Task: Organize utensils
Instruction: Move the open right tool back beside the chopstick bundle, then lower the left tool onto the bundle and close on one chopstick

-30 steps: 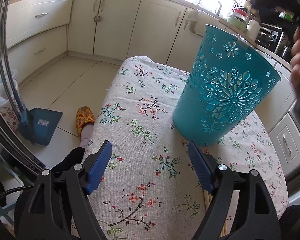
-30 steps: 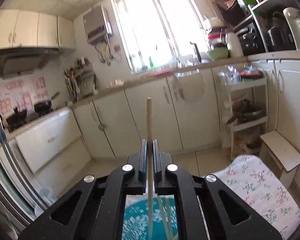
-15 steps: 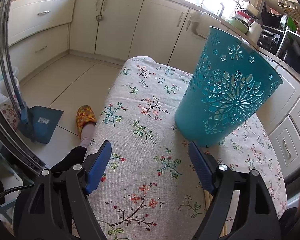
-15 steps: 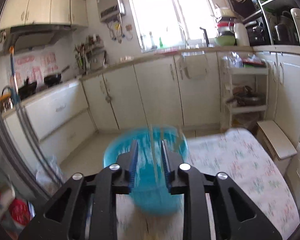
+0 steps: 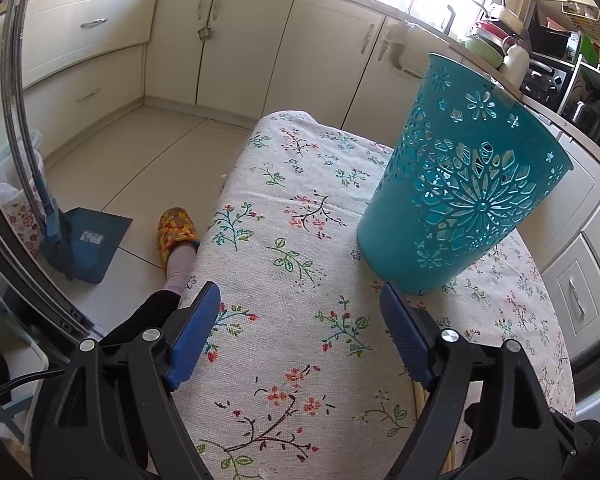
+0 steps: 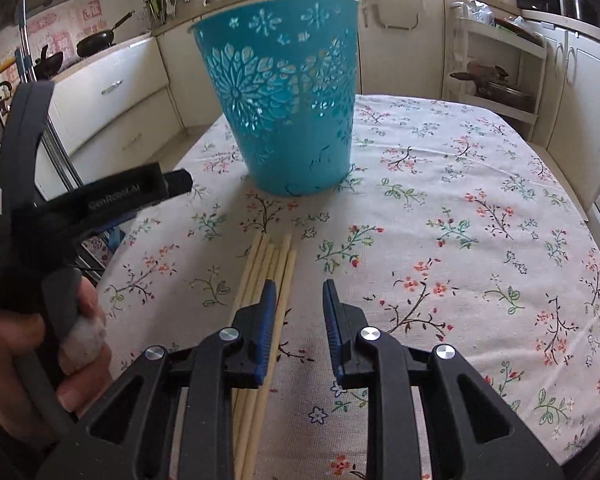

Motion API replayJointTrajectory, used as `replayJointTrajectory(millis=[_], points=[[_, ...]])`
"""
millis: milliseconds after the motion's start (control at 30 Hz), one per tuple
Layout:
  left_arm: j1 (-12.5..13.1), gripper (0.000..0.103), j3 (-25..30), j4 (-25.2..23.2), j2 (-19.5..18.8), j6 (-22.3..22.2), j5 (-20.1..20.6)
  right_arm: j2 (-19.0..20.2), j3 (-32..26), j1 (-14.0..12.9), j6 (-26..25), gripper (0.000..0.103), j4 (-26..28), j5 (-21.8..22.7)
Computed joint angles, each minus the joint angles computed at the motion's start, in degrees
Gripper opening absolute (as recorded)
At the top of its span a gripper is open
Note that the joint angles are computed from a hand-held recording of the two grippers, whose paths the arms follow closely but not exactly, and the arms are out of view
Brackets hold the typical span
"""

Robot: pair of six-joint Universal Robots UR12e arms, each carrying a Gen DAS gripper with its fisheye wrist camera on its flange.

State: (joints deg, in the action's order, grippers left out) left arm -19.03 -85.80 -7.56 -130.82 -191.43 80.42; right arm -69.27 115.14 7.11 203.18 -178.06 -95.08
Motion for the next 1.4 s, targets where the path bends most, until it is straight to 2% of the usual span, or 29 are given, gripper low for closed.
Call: replayJointTrajectory(millis=[100, 500, 600, 700, 800, 833, 900, 967, 1067, 1233, 1400], points=[[-0.02, 0.078, -0.03, 0.04, 0.0, -0.02, -0.04, 0.11, -0.17, 0.12, -0.59, 0.023, 1.82, -0.01], [-0.11, 0.079, 0.08, -0.01, -0.07, -0.09, -0.22, -0.38, 0.59, 0.89, -2.88, 0.022, 2.36, 0.25], [-0.13, 0.079, 0.09, -0.04, -0.09, -0.13, -0.23, -0.56, 0.78, 0.46, -1.99, 0.018, 3.43, 0.38], [-0.08, 0.079, 0.1, -0.06, -0.1, -0.05, -0.28, -0.71, 1.02, 0.36, -2.32, 0.018, 3.36, 0.94], [-0.18, 0.079, 0.15, -0.28, -0.07, 0.41, -0.19, -0.45, 0.73, 0.91, -4.0, 0.015, 3.64, -0.83], [-0.23, 0.079, 0.2, -0.94, 0.01, 1.31, -0.33, -0.46, 0.71, 0.82, -4.05, 0.013, 3.71, -1.09], [-0.45, 0.079, -0.12, -4.21, 0.81, 5.81, -1.82, -0.49, 1.01, 0.08, -2.68, 0.01, 3.3, -1.01], [-0.73, 0.079, -2.04, -4.45, 2.08, 9.84, -3.65, -0.63, 1.62, -0.7, -1.2, 0.01, 2.4, -0.67], [-1.85, 0.079, -3.88, -5.22, 3.25, 16.21, -3.02, -0.75, 2.29, -1.42, -0.17, 0.01, 0.99, 0.44], [-2.93, 0.079, -3.35, -8.99, 3.22, 18.5, -0.91, -0.79, 2.58, -1.35, -0.81, 0.01, 0.23, 0.71], [-3.49, 0.079, -3.35, -9.21, 3.16, 19.17, 1.13, -0.96, 2.92, -1.49, -0.59, 0.01, -0.31, 1.52]])
